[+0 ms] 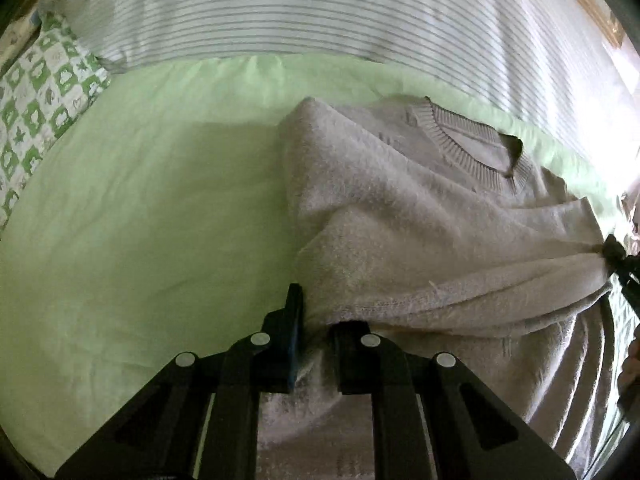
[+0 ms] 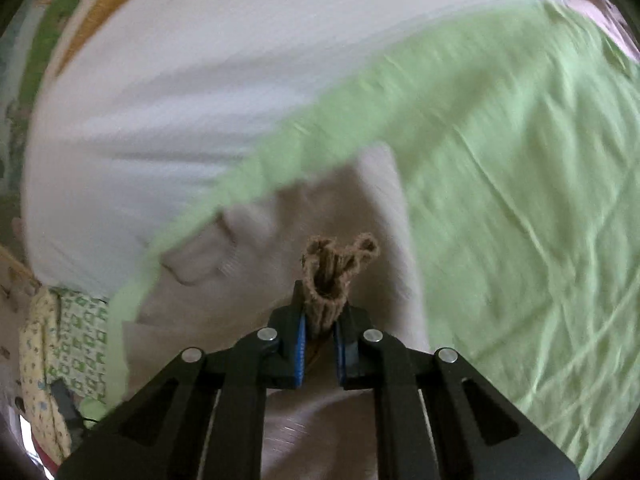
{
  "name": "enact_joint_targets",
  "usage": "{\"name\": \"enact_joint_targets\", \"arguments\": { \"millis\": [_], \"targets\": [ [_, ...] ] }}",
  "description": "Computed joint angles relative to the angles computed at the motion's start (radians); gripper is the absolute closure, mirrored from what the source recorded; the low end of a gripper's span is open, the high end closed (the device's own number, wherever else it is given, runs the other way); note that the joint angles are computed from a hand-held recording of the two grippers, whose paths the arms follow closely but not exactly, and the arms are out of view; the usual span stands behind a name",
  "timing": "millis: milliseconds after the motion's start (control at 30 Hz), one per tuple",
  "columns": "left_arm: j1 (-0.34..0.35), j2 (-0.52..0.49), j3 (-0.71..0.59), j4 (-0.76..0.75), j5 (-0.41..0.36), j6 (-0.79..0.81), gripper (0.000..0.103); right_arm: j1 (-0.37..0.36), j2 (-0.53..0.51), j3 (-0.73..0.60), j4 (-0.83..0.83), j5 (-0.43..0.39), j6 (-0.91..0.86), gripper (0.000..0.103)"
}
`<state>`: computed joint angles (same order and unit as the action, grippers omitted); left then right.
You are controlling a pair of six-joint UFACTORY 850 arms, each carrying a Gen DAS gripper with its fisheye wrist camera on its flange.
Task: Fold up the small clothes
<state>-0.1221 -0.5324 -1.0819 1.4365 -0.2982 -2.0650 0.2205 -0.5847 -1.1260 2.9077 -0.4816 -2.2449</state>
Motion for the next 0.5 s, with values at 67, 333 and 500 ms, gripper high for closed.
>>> {"name": "enact_joint_targets", "arguments": {
  "millis": [67,333,500],
  "targets": [
    [0.001,0.03,0.027,-0.008,-0.001,0.002,0.091,0.001,0.004,0.017,0.011,-0.044,-0.01,0.091],
    [-0.003,0.004,0.01,-0.041,-0.036,0.03,0.09,0.005,-0.009,-0.01,0.046,-0.148,-0.151,0.089],
    [-0.004,0.02,0.042,-0.051,0.0,0.027,0.083,0.017,0.001,0.011,0.126,-0.023,-0.168,0.063]
  ]
}}
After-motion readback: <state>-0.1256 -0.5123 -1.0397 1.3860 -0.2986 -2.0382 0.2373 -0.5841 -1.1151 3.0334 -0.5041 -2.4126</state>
